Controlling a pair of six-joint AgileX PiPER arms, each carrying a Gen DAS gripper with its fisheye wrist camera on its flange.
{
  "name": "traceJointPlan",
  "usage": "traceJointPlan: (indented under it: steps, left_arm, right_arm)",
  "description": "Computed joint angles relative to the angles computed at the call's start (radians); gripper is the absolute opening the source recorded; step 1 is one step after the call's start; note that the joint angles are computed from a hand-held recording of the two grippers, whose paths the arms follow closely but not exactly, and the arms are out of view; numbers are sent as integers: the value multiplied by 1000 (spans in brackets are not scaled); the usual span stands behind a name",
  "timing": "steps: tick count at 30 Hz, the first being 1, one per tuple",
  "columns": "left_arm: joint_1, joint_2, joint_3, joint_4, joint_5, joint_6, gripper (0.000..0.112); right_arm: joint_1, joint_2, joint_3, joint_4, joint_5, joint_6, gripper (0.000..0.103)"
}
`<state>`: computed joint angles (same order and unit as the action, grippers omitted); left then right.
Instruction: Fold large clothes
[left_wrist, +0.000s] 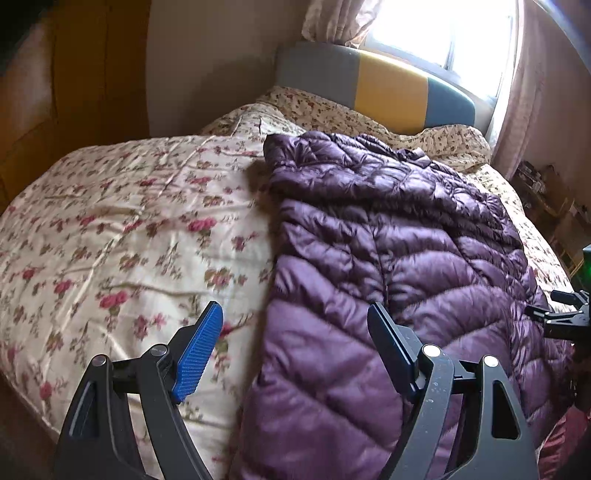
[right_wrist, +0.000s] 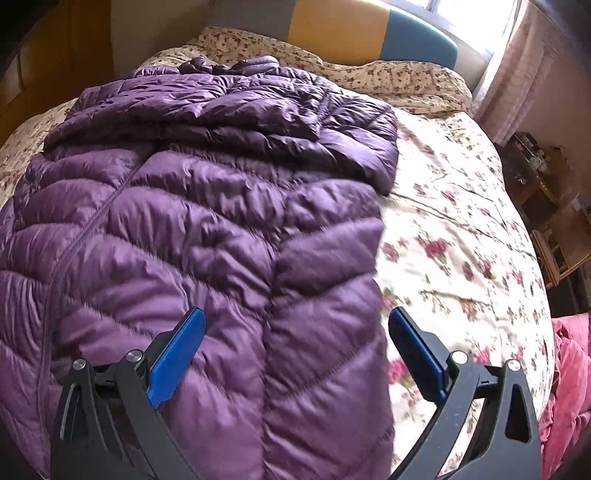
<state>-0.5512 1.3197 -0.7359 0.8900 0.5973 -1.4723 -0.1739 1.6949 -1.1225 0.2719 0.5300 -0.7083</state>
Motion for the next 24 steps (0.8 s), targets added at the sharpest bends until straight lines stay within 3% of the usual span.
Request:
traceJointPlan:
  steps: [12, 19, 20, 21, 22, 24]
  left_arm:
    - [-87, -104, 161, -87, -19, -59, 73]
    - [-158, -174, 213, -155, 3, -95, 66]
    - [-177, -182, 217, -164, 14, -99, 65]
    - [-186, -185, 217, -171, 19, -98, 61]
    - [-200, -193, 220, -174, 24, -96, 52]
    - [-230, -206, 219, -174, 40, -92, 32]
  right_arm:
    - [-108, -72, 80, 92, 57, -143, 100]
    - [-242, -141, 159, 201, 205, -322, 97]
    - [-261, -144, 163, 211, 235, -338, 94]
    - [-288, -144, 164, 225, 290, -365, 84]
    - [-300, -147, 166, 235, 319, -381, 78]
    - [-316, -166, 174, 247, 369, -420, 52]
